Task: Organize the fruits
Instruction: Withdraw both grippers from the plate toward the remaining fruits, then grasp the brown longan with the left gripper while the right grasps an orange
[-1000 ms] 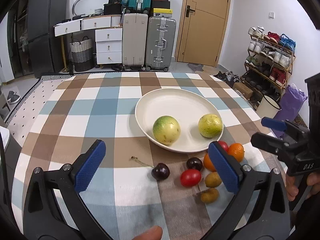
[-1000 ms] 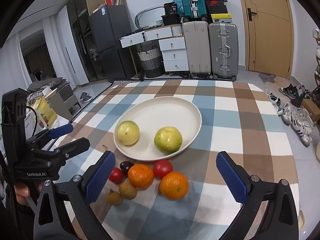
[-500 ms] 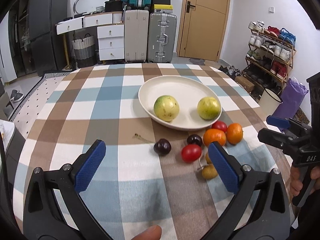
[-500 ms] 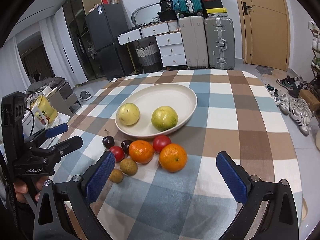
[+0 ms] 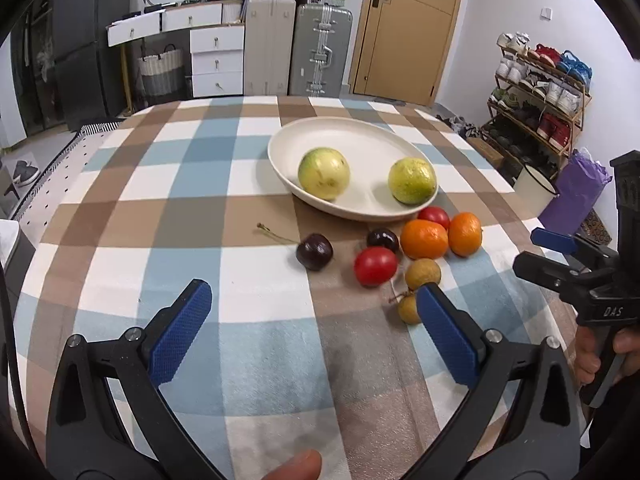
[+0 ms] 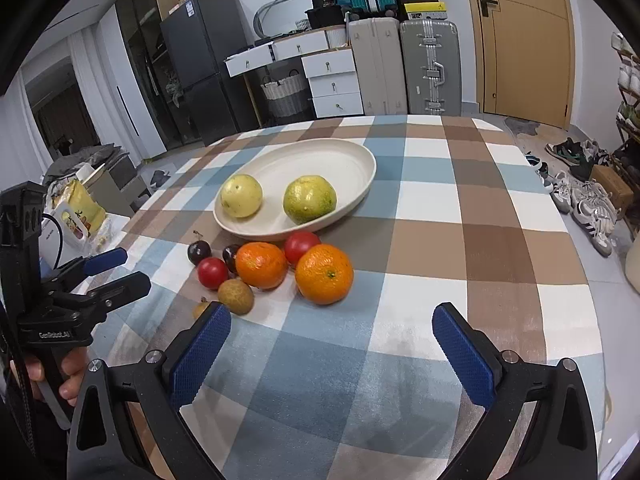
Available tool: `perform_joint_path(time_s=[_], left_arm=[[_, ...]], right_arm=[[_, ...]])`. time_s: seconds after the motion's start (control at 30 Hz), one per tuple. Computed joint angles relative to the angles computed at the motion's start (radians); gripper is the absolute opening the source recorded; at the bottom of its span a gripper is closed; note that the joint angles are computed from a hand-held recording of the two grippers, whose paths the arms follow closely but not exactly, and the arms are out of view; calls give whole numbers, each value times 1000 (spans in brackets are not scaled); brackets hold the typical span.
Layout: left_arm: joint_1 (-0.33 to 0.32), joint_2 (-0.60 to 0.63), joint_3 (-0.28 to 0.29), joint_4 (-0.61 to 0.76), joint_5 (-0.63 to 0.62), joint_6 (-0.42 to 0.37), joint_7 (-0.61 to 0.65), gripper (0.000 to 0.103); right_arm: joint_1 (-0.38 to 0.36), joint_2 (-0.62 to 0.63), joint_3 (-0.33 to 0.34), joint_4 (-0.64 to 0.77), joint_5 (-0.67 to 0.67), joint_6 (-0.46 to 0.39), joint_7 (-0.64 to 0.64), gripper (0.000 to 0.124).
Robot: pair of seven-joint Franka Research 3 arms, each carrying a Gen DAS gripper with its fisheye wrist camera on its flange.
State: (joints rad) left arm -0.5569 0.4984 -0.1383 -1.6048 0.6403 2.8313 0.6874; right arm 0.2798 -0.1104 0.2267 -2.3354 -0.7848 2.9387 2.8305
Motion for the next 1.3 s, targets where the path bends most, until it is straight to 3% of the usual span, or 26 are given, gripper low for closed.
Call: perform_joint_path(time_s=[0.2,0.43,0.63,0.97,1.3], left_arm=[[-4,34,-27,42,-26,-31,54,102],[-8,79,-50,96,-77,-62,147,102],[41,116,-125,120,-207,-53,302,91],[9,143,-107,158,-266,-73,368,84],[-1,179,-108,210,-290,-111,393,67]], right_arm=[[24,25,-20,13,84,-42,-91,103],[44,64,-55,28,176,-10,-192,99],[70,98,-77,56,207,-9,-252,87],[112,139,-115,90,240,-7,-316,78],[134,173,-148,119,291,18,-361,72]])
